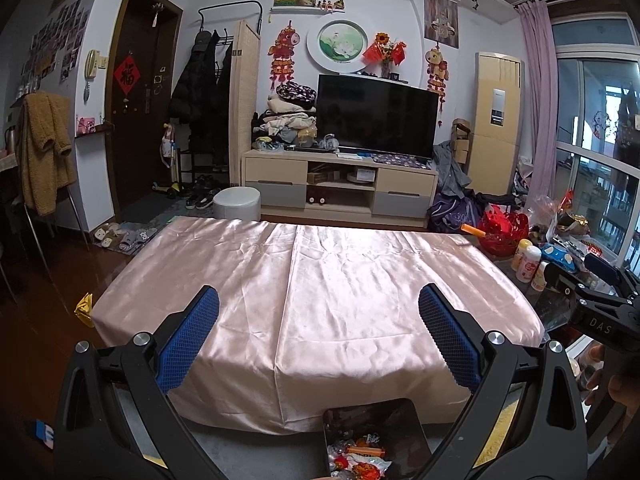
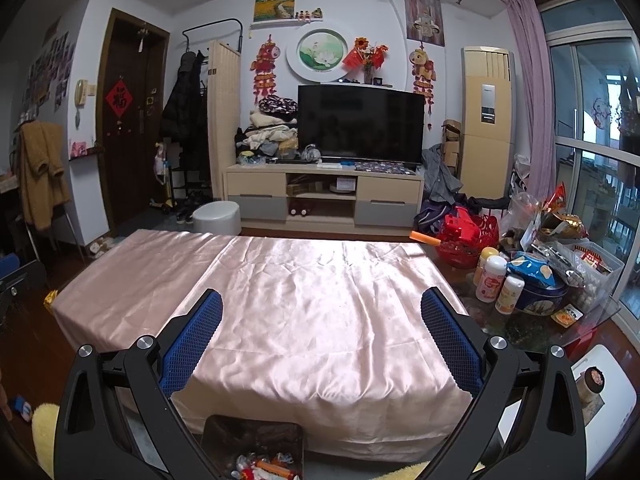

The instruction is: Collect trash

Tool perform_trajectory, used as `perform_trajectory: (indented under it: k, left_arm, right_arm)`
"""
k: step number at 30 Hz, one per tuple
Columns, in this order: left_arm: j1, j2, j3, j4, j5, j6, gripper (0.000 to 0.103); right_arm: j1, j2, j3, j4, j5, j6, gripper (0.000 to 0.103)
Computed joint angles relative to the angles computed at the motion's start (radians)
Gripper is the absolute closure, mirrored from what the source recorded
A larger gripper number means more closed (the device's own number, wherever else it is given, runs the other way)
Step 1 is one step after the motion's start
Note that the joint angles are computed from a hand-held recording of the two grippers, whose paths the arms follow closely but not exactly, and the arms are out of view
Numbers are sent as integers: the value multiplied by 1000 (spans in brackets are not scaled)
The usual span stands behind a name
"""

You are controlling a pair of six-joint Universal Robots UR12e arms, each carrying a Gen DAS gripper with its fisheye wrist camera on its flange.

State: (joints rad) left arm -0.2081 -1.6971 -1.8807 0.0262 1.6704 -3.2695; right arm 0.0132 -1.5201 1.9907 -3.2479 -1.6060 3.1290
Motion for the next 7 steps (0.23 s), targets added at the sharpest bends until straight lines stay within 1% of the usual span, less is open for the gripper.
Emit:
perform_trajectory:
  k: [5, 7]
  left_arm:
    - [16, 0, -2, -8, -63, -18, 8]
    - [18, -4, 1, -12, -77, -18, 8]
  right_arm:
    - [-8, 2, -1, 7, -4, 11, 3]
    - [-9, 4, -1, 4, -3, 10, 3]
